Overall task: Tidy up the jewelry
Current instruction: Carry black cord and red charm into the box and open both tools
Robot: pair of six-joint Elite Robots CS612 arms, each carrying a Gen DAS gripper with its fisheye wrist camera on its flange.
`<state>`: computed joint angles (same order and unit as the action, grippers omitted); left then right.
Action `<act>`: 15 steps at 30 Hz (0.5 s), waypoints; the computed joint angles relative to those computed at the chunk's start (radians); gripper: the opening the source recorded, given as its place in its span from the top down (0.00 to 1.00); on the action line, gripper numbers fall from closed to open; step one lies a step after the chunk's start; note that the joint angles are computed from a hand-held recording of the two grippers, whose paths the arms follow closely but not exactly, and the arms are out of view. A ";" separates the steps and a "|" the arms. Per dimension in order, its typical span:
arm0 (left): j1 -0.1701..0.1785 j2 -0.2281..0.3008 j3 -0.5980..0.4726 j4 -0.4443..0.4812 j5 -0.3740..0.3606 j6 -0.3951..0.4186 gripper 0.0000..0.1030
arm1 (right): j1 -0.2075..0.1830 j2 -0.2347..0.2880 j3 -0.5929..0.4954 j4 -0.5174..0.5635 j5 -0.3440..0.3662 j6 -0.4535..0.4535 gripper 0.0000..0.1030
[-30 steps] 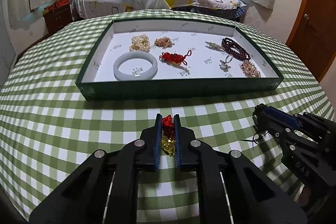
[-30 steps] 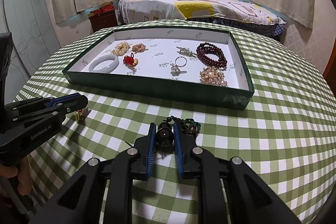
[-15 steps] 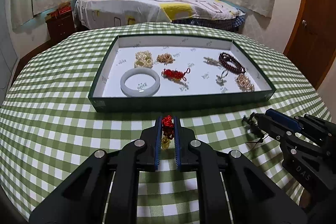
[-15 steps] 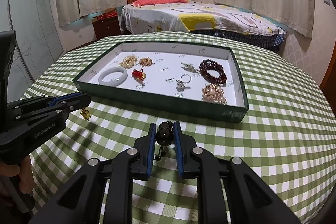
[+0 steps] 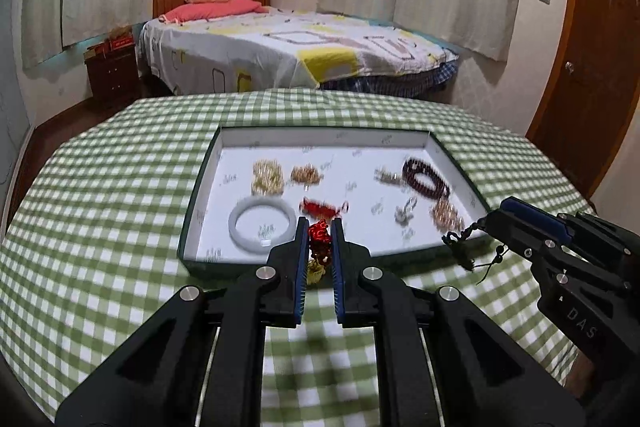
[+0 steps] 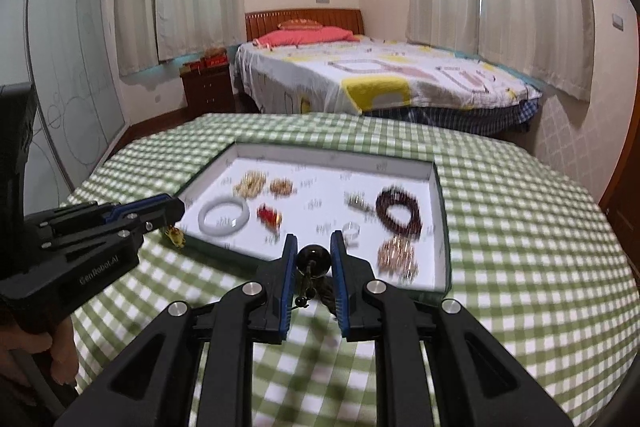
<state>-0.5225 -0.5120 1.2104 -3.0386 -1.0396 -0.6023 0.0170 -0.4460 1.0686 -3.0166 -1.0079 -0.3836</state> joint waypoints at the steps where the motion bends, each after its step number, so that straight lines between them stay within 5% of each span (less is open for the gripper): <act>1: 0.002 0.004 -0.013 -0.002 0.001 0.007 0.89 | 0.001 0.003 -0.011 -0.005 0.003 0.006 0.83; 15: 0.030 0.084 -0.217 -0.010 0.039 0.095 0.89 | 0.019 0.100 -0.244 -0.045 0.012 0.107 0.83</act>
<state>-0.4925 -0.4275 0.9929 -3.0488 -1.0003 -0.5071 0.0365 -0.3457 0.8241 -3.0611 -0.9958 -0.2768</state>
